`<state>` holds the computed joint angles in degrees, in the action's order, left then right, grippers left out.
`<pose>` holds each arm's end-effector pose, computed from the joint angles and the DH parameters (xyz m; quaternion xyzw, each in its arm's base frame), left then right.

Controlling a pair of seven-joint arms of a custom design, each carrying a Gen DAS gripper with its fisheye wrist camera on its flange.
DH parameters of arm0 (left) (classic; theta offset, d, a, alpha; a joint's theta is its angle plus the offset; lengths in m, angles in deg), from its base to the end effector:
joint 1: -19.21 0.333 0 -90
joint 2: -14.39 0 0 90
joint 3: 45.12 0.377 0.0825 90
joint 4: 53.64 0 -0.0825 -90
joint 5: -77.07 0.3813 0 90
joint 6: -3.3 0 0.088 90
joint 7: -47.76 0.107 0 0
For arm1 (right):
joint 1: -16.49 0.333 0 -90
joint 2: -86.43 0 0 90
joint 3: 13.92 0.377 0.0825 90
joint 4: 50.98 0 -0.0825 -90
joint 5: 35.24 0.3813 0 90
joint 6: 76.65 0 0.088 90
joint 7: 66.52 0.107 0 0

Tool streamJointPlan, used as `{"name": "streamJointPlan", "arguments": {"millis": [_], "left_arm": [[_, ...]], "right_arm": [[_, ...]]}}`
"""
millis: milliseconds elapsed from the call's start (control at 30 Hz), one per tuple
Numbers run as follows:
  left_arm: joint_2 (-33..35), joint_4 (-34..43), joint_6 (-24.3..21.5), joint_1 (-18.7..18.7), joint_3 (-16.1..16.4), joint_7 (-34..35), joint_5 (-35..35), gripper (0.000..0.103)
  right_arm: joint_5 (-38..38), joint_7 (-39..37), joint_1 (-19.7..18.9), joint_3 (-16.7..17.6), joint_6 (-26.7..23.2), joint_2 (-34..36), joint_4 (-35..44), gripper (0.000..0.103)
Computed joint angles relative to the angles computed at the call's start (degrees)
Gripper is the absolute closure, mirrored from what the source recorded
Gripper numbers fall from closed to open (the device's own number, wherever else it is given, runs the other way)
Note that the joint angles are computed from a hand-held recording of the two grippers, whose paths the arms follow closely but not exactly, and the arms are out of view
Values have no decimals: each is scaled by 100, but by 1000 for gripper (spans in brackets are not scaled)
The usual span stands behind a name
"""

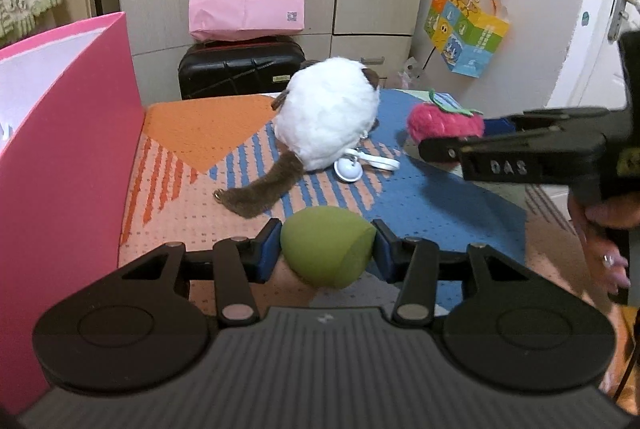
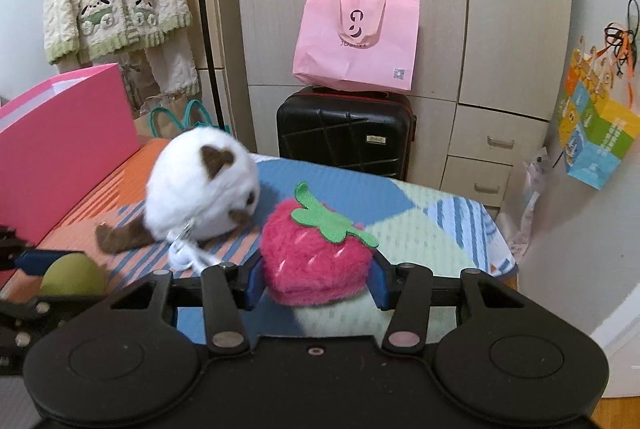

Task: Organize soft objects
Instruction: 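Carry the green sponge and strawberry plush over the shoebox with both grippers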

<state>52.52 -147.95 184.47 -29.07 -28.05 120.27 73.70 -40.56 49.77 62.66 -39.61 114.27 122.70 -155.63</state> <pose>0.6313 -0.4443 0.3944 -0.5266 0.7340 -0.3773 0.2038 0.6536 0.3277 0.3742 -0.6918 0.5623 -0.2649 0.3676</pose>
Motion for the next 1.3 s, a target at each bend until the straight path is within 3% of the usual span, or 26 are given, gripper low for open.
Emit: {"name": "streamJointPlan", "arguments": {"millis": [233, 300, 367, 400, 467, 567, 667, 700, 800, 833, 967, 1133, 1200, 1300], "left_arm": [[-235, -380, 142, -116, 27, -3, -87, 56], [-271, -482, 210, -292, 220, -46, -157, 56], [-347, -559, 209, -327, 256, 26, -181, 56], [-413, -611, 219, -249, 156, 88, -192, 56], [-569, -726, 219, 41, -213, 240, -229, 56], [-755, -923, 238, 314, -580, 405, -281, 56], [-962, -1141, 182, 881, -1311, 670, -361, 56], [-1018, -1220, 179, 926, -1377, 711, -370, 56], [-1173, -1514, 302, 701, -1165, 718, -371, 56], [-1229, -1607, 334, 784, -1277, 762, -408, 56], [-1425, -1905, 313, 1505, -2120, 1030, -610, 56], [-1618, -2134, 137, 2724, -3412, 1523, -906, 56], [-1716, -2198, 80, 2939, -3595, 1708, -994, 56], [-1897, -2335, 137, 2982, -3567, 1896, -1051, 56]], "right_arm": [[454, -211, 527, -260, 375, -315, -691, 48], [615, -391, 708, -330, 424, -395, -858, 48], [853, -618, 1105, -640, 341, -425, -990, 48], [1034, -730, 1500, -1001, 307, -381, -1068, 48], [1211, -906, 1869, -1302, 315, -400, -1214, 48], [1406, -1178, 2150, -1418, 390, -570, -1456, 48], [1645, -1462, 2418, -1514, 477, -733, -1667, 48], [1701, -1541, 2423, -1474, 499, -779, -1697, 48], [1809, -1773, 2368, -1240, 589, -996, -1843, 48], [1850, -1846, 2351, -1164, 605, -1056, -1882, 48], [1842, -2097, 2011, -583, 558, -1277, -1935, 48], [1840, -2292, 1503, 177, 446, -1524, -1974, 48], [1659, -2181, 1044, 697, 389, -1656, -1978, 48], [1331, -1926, 418, 1393, 416, -1775, -1989, 48]]}}
